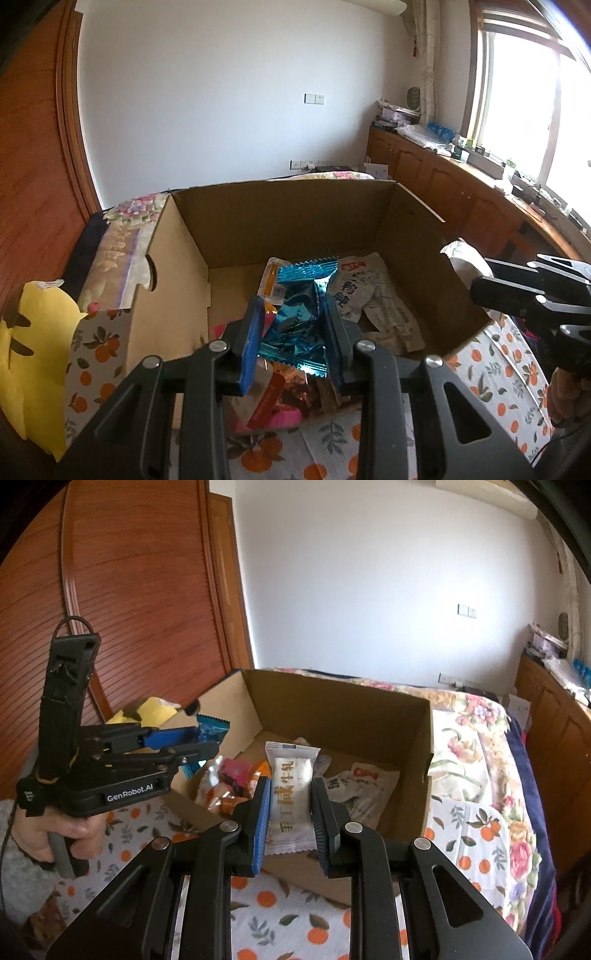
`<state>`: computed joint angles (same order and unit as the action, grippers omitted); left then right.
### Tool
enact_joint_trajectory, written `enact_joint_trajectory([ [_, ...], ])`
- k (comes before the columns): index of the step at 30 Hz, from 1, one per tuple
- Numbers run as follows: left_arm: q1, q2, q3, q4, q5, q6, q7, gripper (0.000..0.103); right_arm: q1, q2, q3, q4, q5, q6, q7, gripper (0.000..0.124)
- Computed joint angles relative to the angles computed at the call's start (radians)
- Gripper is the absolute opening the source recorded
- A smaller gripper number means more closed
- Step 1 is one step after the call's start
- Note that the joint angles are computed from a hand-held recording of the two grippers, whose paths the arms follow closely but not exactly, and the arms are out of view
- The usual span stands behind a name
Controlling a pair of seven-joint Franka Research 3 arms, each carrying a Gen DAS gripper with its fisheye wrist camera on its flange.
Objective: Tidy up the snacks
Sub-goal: 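Lower both snacks into the box and open both grippers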
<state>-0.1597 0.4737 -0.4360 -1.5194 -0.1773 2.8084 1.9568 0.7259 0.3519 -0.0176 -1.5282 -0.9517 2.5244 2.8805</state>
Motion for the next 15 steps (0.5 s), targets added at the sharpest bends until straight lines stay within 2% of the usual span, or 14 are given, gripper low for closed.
enact_joint_trajectory([
  [8, -0.055, 0.078, 0.046, 0.104, 0.065, -0.046, -0.078, 0.03, -0.03, 0.06, -0.013, 0.046, 0.106, 0.03, -0.084, 0.02],
  [15, -0.064, 0.099, 0.051, 0.13, 0.093, -0.07, -0.107, 0.032, -0.04, 0.131, -0.033, 0.111, 0.249, 0.039, -0.182, 0.02],
])
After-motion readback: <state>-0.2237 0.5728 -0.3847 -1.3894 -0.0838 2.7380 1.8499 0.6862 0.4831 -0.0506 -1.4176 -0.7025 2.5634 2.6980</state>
